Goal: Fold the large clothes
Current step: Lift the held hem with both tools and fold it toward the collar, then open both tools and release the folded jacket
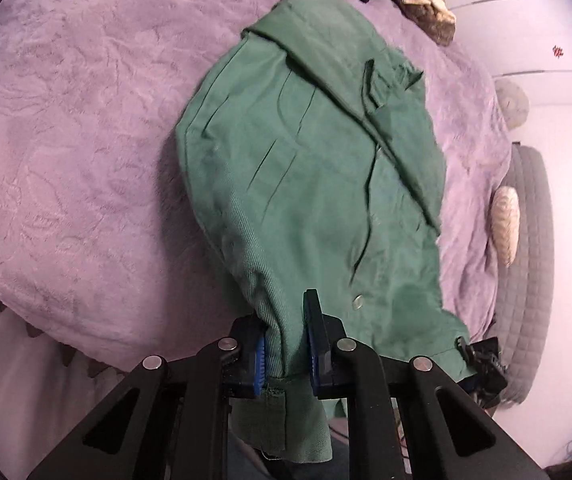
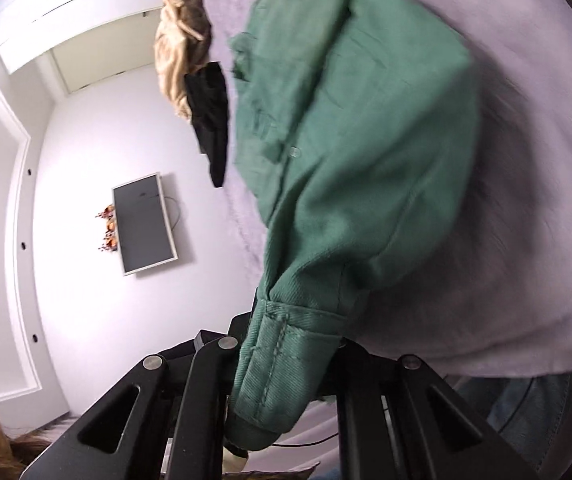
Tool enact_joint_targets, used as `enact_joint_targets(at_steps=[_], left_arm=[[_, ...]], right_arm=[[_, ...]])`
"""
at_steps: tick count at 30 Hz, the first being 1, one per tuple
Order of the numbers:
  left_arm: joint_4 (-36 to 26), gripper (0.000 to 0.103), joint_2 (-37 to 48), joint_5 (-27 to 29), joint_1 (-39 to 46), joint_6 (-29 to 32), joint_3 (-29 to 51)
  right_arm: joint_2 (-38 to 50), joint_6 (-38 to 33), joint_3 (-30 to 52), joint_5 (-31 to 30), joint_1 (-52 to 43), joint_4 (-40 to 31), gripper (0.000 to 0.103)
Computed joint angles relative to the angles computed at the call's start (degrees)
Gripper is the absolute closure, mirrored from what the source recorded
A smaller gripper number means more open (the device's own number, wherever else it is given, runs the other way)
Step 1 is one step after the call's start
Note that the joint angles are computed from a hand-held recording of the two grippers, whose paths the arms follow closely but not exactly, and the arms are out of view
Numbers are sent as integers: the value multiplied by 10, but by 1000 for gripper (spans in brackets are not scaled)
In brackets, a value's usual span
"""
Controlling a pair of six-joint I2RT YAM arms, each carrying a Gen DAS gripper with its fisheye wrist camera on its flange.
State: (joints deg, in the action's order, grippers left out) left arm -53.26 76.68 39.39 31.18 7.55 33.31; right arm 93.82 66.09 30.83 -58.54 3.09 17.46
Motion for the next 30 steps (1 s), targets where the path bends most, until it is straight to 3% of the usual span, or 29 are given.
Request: enact_joint_targets(at_steps=[2,7,10,14,18,21,24,26,28,30], left_arm=[[31,86,-8,17,-34,-83,27],[183,86,16,3,-134,-288,87],[244,86,73,-21,-182,-353,141],[269,86,177,-56,-215,-362,246],[247,86,317,-83,-220,-336,397],[193,86,426,-131,-229,-300,533],[129,85,521,-192,-240,-269,671],[77,85,576,-205,-244,-249,756],[54,85,596,-252,-251,-229,799],[69,56,582,-284,-251,-207,792]], right_arm=[[41,-1,56,-13,-1,3,89],[140,-11,210,-26,-6,-28,89],[198,-22,308,-17,-7,-50,89],[286,-14,439,28,-10,-79,89],[387,10,572,80,-20,-125,89],[474,-10,709,109,-23,-227,89],[559,-71,871,143,-16,-387,84],[587,-83,922,161,-12,-437,82],[599,-95,955,171,-14,-471,70],[581,-123,950,196,-17,-483,18]])
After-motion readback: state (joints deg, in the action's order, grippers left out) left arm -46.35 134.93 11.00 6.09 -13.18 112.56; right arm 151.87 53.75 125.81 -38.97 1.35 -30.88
